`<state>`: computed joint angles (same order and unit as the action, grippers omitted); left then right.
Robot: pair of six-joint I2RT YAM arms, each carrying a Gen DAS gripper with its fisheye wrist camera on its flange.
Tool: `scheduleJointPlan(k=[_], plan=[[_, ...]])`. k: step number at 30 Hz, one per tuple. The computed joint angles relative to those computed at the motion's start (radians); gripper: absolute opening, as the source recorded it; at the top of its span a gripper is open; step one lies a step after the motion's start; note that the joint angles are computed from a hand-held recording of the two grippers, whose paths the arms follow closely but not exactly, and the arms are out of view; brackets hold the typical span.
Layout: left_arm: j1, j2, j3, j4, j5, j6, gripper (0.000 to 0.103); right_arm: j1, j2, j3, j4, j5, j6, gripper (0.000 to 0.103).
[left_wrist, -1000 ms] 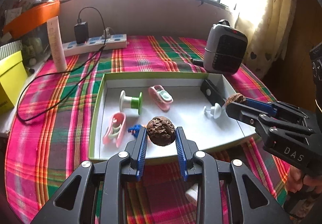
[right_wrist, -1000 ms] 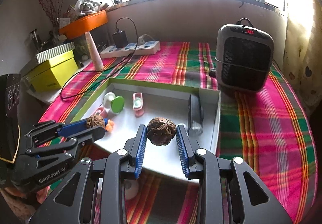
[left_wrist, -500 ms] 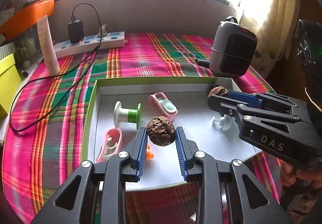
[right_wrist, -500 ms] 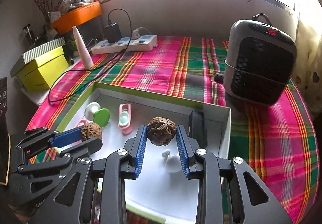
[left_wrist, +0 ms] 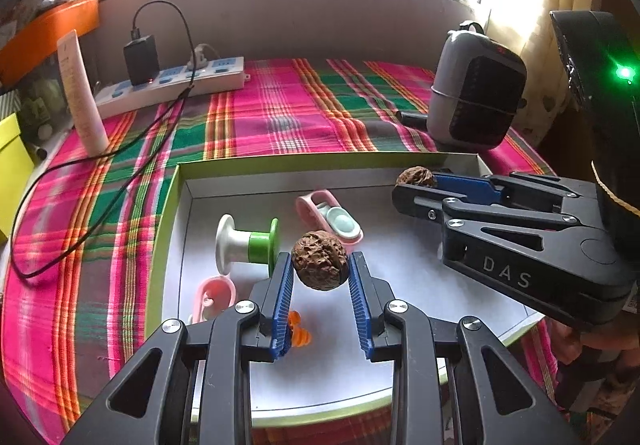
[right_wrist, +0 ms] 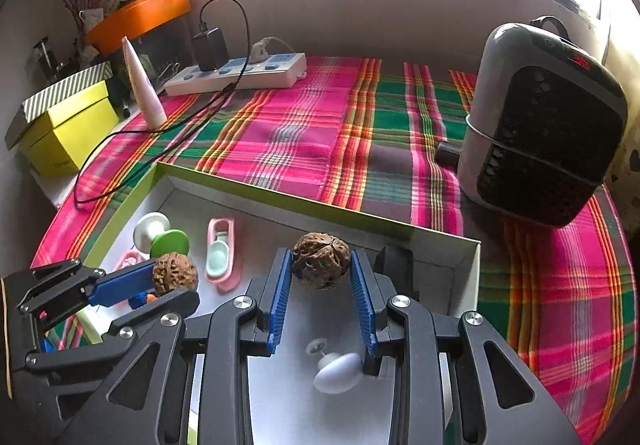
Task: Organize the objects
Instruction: 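Carry both walnuts over the tray with the left and right tools, then open the left tool to drop its walnut while the right tool releases its walnut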
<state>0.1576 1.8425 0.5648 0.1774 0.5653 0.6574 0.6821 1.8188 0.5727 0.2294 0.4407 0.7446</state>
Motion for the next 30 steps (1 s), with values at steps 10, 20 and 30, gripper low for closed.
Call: scheduleJointPlan(k=[10, 20, 30], plan=[[-0.014, 0.044, 0.019, 0.012, -0.025, -0.009, 0.026, -0.008, 0.026, 0.025, -0.021, -0.006, -0.008, 0.032], [-0.012, 0.048, 0.025, 0.007, -0.026, -0.005, 0.026, -0.007, 0.038, 0.050, -0.054, -0.001, -0.014, 0.032], [-0.013, 0.045, 0.028, -0.001, -0.027, -0.006, 0.027, -0.007, 0.042, 0.064, -0.084, 0.010, -0.009, 0.032]])
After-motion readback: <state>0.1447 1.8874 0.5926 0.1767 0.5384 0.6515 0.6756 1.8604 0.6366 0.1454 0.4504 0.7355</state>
